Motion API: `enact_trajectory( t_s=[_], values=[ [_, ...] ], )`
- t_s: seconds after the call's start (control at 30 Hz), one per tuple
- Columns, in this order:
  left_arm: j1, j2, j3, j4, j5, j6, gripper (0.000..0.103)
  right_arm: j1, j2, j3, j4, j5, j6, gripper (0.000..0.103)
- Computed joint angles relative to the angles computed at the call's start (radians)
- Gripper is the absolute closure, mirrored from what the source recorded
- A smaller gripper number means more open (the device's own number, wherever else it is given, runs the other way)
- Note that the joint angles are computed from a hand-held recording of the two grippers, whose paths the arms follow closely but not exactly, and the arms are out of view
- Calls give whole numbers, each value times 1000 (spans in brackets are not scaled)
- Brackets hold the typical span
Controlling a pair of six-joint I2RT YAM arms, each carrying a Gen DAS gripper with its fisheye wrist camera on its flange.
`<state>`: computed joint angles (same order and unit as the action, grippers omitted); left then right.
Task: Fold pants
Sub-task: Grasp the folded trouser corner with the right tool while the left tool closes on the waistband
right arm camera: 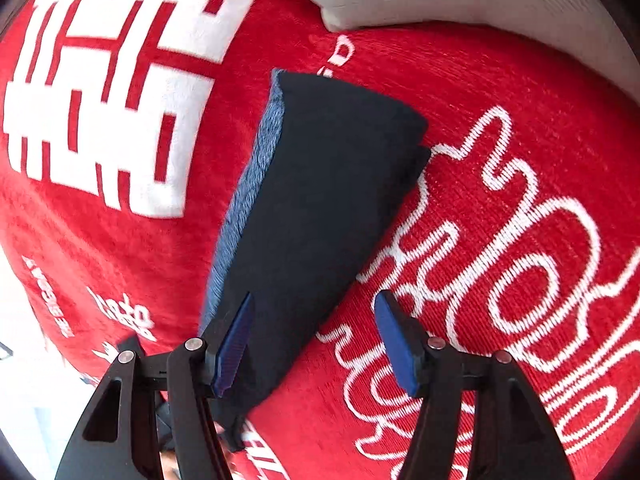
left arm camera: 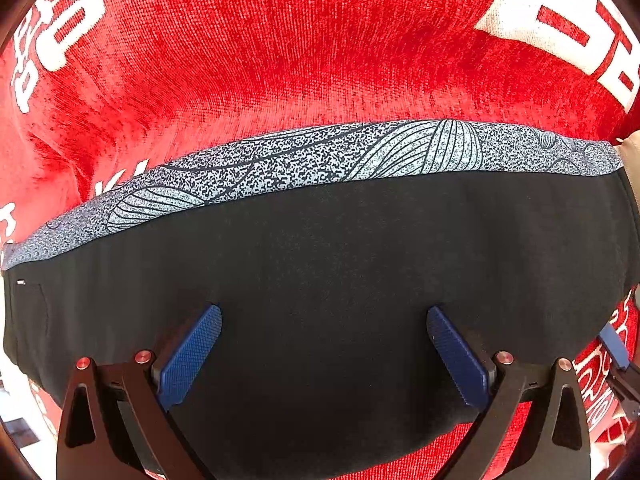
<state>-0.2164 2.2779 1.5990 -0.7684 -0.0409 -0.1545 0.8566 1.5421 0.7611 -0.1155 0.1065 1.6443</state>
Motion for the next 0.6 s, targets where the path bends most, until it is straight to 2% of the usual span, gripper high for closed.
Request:
enact_trajectory(
  t_s=[0.23, 0.33, 0.5, 0.6],
  values=[
    [4, 9, 8, 4, 2, 8, 0, -26, 20, -25, 90, 39, 4, 36],
    [5, 7, -1, 10, 1, 9, 0, -19, 35, -11, 91, 69, 8, 36],
    [5, -2, -17, 18, 3, 8, 0, 29, 9, -67, 159, 131, 80, 36],
    [6, -7, -31, 30, 6, 15, 0, 27, 22, -76, 196, 155, 76, 36]
  ],
)
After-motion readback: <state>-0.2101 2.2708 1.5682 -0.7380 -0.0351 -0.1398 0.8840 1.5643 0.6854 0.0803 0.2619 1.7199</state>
